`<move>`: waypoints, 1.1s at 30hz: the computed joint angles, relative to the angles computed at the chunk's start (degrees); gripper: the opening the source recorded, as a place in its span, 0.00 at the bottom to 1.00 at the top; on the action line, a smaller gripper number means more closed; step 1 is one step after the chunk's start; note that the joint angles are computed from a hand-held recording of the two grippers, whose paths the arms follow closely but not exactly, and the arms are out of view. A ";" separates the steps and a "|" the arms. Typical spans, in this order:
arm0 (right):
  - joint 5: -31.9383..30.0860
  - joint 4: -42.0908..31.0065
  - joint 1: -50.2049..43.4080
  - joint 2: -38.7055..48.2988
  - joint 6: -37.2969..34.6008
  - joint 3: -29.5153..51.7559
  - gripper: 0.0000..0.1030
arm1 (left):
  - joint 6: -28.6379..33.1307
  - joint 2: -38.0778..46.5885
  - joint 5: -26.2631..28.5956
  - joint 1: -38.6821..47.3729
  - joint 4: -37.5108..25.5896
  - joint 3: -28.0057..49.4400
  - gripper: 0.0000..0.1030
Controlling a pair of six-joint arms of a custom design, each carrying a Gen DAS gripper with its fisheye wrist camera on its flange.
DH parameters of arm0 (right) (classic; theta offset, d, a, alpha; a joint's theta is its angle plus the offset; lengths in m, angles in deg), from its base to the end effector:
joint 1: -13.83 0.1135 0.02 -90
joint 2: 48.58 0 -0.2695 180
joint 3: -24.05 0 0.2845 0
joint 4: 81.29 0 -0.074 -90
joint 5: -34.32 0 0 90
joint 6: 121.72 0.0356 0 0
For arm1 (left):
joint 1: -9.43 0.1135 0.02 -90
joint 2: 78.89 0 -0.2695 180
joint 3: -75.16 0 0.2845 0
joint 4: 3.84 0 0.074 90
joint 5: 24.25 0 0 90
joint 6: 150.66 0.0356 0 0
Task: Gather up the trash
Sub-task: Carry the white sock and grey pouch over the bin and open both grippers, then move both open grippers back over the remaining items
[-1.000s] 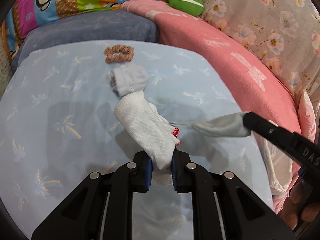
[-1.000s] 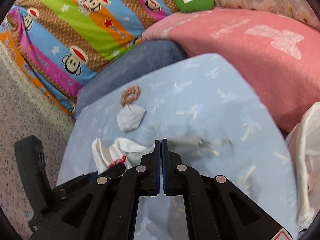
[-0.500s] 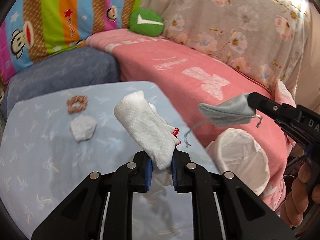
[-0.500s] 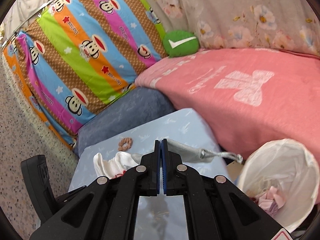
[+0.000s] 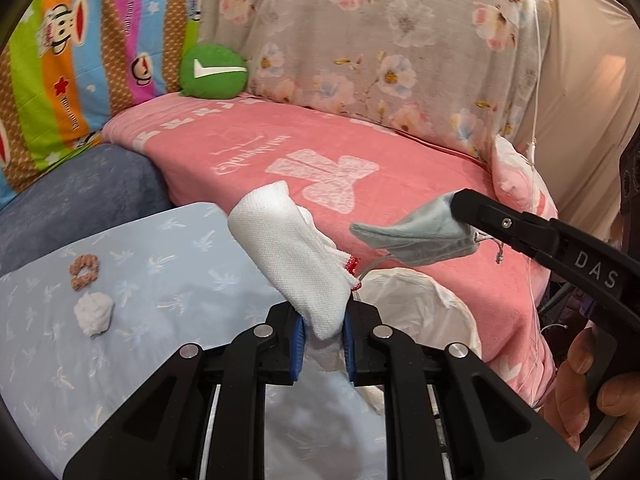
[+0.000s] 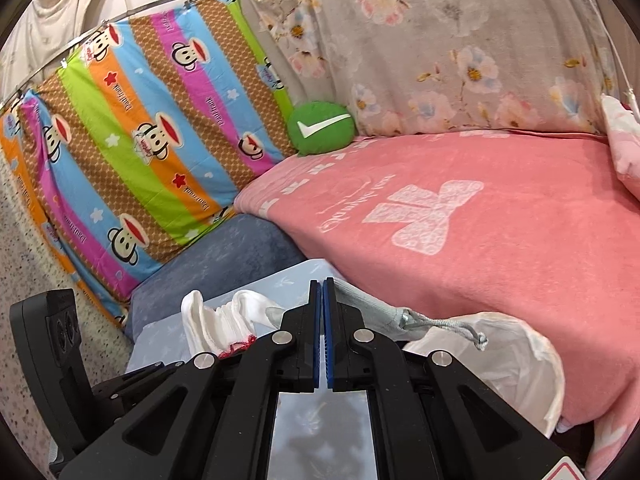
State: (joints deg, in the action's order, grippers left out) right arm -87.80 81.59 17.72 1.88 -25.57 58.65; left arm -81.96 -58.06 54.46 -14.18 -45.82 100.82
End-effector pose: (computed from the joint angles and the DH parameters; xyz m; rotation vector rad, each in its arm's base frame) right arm 0.2077 0.0331 0.1869 -0.2871 2.1076 0.7025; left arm 0.1296 -0.0490 0.1675 -0.0640 2.2123 -0.2177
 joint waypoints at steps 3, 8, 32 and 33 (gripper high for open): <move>-2.83 -0.70 -4.53 0.92 -1.91 0.10 0.02 | -1.69 5.02 -2.62 -4.67 3.48 0.78 0.15; -6.18 -1.01 -10.03 2.60 -4.49 0.01 0.02 | -3.81 11.67 -5.09 -10.03 7.66 1.97 0.15; -11.91 0.63 -21.45 9.97 -8.88 0.61 0.13 | -9.16 30.81 -10.79 -19.11 18.74 6.00 0.52; -11.94 0.60 -21.49 9.90 -8.96 0.53 0.16 | -9.17 31.01 -10.91 -19.16 18.81 6.06 0.52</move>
